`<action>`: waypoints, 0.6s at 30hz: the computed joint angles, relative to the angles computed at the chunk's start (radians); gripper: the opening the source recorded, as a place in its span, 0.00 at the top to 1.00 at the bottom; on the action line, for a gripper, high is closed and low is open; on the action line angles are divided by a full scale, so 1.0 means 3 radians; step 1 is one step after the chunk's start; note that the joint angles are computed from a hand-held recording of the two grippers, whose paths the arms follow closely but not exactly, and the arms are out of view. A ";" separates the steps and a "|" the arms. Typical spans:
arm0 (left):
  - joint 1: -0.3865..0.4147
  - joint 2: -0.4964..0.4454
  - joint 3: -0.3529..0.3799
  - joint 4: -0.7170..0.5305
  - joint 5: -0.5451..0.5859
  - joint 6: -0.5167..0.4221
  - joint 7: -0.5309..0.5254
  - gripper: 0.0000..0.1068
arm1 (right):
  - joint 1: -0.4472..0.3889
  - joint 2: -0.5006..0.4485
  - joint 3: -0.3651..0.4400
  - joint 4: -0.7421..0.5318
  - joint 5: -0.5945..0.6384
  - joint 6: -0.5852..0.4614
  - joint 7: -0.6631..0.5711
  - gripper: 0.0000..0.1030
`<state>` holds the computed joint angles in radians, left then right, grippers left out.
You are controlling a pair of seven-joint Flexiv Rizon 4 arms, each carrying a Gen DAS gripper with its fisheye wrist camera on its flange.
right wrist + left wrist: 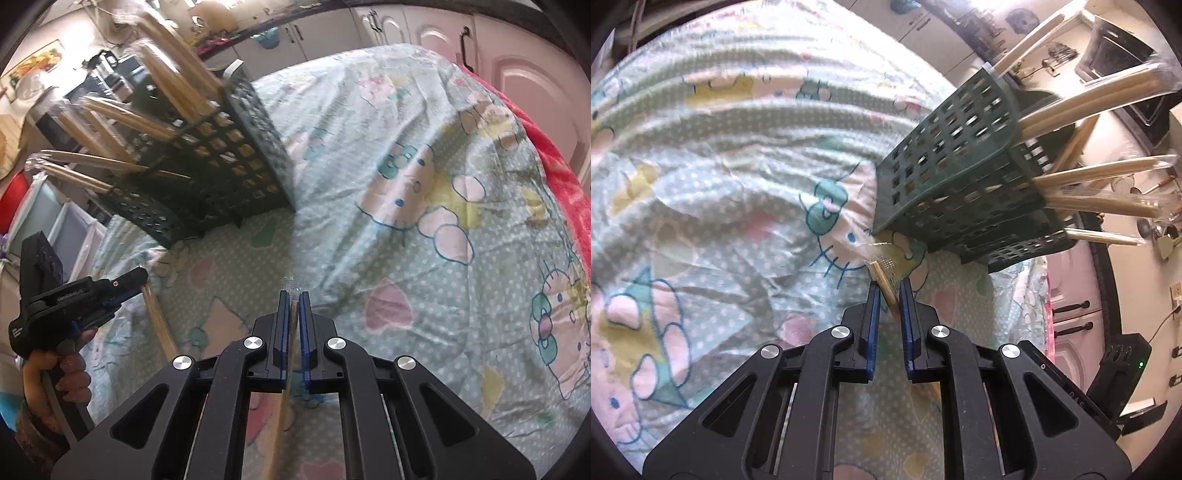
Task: Organize utensils
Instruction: 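Lift the held chopsticks with both grippers and raise them above the caddy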
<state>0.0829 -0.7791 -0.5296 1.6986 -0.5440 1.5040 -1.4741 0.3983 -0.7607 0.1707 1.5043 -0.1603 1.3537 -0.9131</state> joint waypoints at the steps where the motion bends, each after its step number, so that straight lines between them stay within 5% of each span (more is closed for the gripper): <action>1: 0.0037 0.0025 -0.0039 0.0038 0.0008 0.0046 0.0029 0.94 | 0.0002 0.0011 0.0008 0.0001 -0.0010 0.0013 -0.0023 0.95; 18: 0.0368 0.0300 -0.0443 0.0278 0.0640 0.0564 -0.0091 0.97 | 0.0070 0.0158 0.0095 -0.0044 -0.0136 0.0424 -0.0454 0.96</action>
